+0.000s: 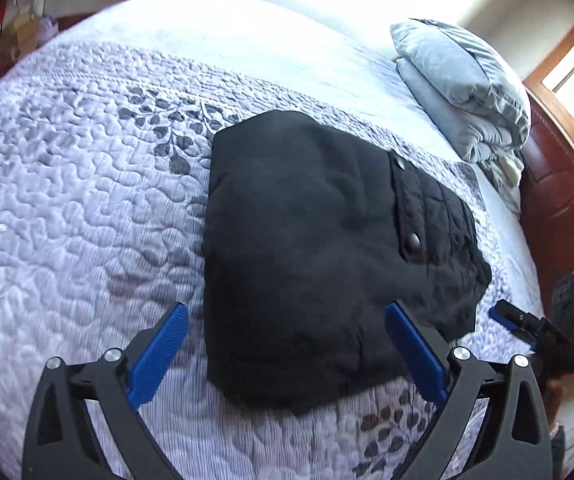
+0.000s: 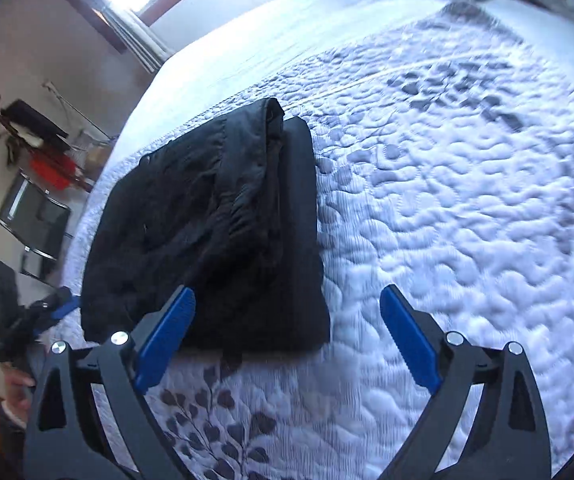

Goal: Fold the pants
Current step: 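Release the pants from the right tool and pull both tools back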

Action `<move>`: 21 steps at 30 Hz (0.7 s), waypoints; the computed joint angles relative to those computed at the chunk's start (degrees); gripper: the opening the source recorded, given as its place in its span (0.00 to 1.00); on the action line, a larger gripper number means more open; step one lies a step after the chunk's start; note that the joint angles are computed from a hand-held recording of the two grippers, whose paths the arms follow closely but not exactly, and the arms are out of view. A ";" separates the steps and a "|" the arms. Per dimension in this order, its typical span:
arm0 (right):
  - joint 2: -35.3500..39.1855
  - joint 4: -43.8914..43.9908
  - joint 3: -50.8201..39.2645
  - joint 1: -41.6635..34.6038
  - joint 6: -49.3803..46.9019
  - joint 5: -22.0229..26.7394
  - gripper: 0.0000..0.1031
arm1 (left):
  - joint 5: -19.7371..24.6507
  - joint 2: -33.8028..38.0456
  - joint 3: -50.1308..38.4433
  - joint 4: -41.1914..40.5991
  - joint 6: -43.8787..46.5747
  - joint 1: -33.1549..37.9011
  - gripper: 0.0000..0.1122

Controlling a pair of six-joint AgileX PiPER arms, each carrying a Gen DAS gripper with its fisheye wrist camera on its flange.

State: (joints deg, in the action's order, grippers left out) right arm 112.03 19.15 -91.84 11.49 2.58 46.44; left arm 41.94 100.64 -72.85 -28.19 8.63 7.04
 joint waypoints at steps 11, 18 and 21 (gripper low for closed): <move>-16.12 -22.32 13.41 12.74 23.09 -2.09 0.93 | 1.53 -15.10 8.02 17.17 -17.89 -9.72 0.88; -20.85 -31.10 13.74 20.19 32.20 2.85 0.93 | 4.54 -21.44 8.99 26.64 -24.40 -15.14 0.88; -22.11 -33.89 12.85 22.98 34.21 5.43 0.93 | 7.30 -22.75 8.46 28.77 -26.98 -16.19 0.88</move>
